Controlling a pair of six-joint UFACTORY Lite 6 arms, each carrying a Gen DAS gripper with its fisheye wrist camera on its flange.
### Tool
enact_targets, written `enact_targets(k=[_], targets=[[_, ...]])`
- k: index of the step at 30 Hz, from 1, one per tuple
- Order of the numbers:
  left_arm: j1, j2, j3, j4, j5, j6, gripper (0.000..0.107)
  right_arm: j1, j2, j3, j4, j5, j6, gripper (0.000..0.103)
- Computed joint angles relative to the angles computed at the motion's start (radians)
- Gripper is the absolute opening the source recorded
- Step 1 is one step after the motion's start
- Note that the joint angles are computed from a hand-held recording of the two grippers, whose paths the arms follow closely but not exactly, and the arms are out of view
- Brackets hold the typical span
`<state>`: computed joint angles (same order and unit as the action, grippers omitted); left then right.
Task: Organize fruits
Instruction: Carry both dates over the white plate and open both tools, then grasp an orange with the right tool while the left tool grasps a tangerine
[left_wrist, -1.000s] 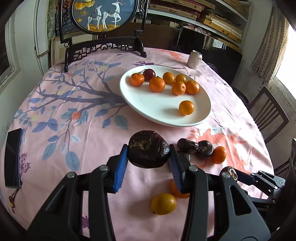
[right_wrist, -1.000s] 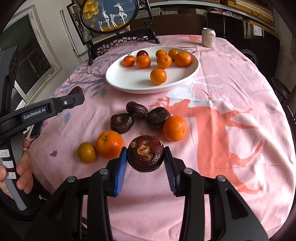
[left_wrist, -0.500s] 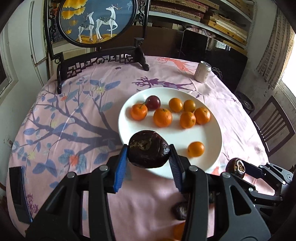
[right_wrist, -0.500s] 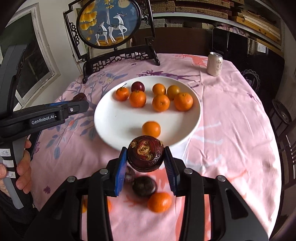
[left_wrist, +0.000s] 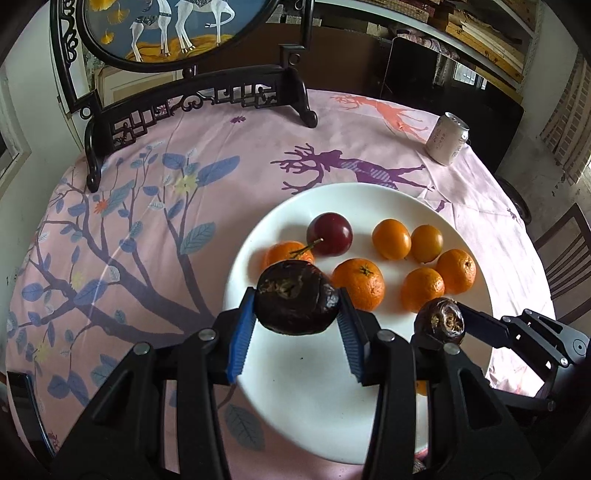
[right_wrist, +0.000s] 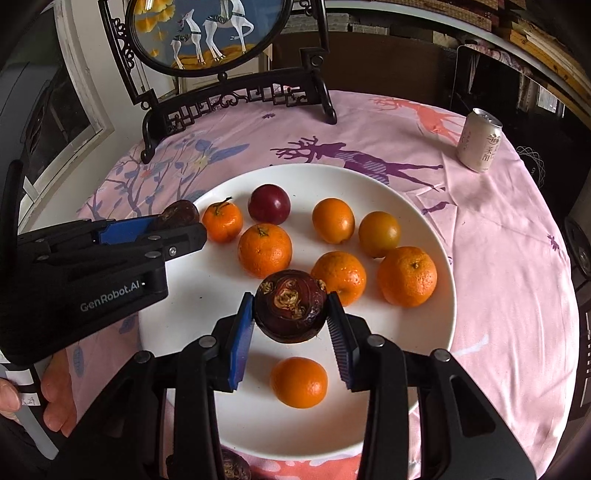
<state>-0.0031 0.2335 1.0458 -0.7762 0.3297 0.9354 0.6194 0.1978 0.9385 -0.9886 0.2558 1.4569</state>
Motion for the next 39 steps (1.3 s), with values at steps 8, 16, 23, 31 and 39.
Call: enact_targets(k=[8, 16, 23, 31, 39], targets=[[0.007, 0.008, 0.014, -0.100, -0.025, 0.067, 0.083, 0.027, 0.026, 0.029, -0.154, 0.099, 0.142, 0.066], [0.179, -0.363, -0.217, -0.228, 0.196, 0.285, 0.092, 0.158, -0.291, -0.170, -0.032, 0.272, 0.118, 0.067], [0.487, -0.785, -0.549, -0.266, 0.439, 0.508, 0.098, 0.621, -0.532, -0.380, -0.047, 0.620, 0.517, 0.092], [0.757, -0.885, -0.689, -0.172, 0.623, 0.642, 0.098, 0.877, -0.543, -0.429, 0.059, 0.752, 0.689, 0.092], [0.920, -0.945, -0.800, -0.087, 0.691, 0.765, 0.098, 0.929, -0.485, -0.501, 0.107, 0.649, 0.802, 0.092]])
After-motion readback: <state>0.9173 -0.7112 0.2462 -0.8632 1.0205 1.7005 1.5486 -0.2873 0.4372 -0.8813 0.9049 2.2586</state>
